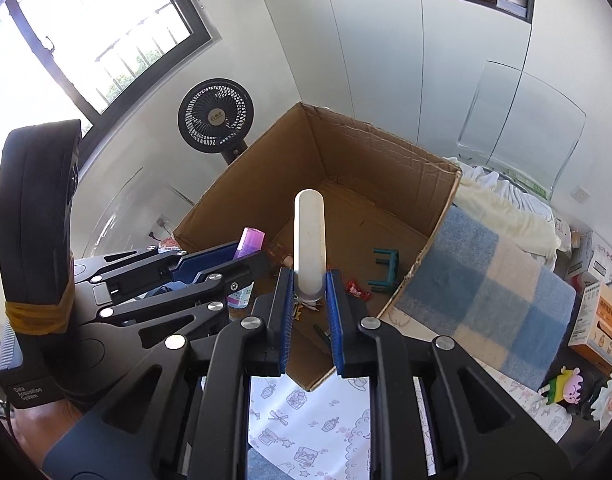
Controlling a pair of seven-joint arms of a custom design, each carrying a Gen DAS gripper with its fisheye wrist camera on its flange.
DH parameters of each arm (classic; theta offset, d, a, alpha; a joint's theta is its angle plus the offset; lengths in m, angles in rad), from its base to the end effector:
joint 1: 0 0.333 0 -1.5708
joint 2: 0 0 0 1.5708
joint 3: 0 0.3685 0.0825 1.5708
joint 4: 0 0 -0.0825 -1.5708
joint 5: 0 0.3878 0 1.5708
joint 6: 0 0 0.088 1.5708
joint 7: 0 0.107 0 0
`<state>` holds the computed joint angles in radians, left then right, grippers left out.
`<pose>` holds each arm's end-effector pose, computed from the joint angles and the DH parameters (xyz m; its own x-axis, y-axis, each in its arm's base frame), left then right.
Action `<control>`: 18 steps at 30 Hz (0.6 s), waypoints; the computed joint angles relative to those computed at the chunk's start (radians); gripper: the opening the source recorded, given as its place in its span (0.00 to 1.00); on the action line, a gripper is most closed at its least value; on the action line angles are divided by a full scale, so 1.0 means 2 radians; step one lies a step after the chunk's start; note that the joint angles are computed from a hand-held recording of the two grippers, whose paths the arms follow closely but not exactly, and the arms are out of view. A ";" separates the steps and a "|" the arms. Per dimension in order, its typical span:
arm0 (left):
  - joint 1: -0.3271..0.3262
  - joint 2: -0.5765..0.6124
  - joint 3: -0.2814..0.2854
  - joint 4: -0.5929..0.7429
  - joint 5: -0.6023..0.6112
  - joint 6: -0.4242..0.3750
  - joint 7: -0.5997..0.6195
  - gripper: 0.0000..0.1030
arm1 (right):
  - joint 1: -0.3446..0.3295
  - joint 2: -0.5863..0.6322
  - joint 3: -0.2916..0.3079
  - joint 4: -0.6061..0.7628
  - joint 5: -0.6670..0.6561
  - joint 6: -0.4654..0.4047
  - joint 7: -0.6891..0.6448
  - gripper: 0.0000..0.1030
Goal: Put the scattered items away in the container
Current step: 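Carry the wooden stick and glue bottle with both tools over the box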
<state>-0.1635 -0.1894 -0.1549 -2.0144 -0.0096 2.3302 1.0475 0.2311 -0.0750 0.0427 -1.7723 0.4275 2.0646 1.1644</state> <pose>0.5078 -0.1754 0.6404 0.1482 -0.9633 0.2238 -0.8734 -0.2336 -0.4274 0.5435 0.1763 0.6759 0.5540 -0.7942 -0.2497 -0.7917 -0.4099 -0.4529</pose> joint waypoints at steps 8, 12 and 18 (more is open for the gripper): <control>0.015 0.010 0.013 -0.003 -0.008 0.003 0.014 0.18 | 0.009 0.044 0.008 0.035 -0.008 -0.014 0.018 0.16; 0.023 0.015 0.017 -0.006 -0.012 -0.001 0.025 0.18 | 0.013 0.060 0.010 0.046 -0.020 -0.019 0.026 0.16; 0.031 0.021 0.020 -0.010 -0.021 -0.005 0.038 0.18 | 0.016 0.086 0.011 0.063 -0.032 -0.044 0.041 0.16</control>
<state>-0.1021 -0.1474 -0.1158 -2.0349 -0.0513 2.3207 1.1236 0.2633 0.0966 0.0644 -1.6463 0.3637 1.9771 1.2462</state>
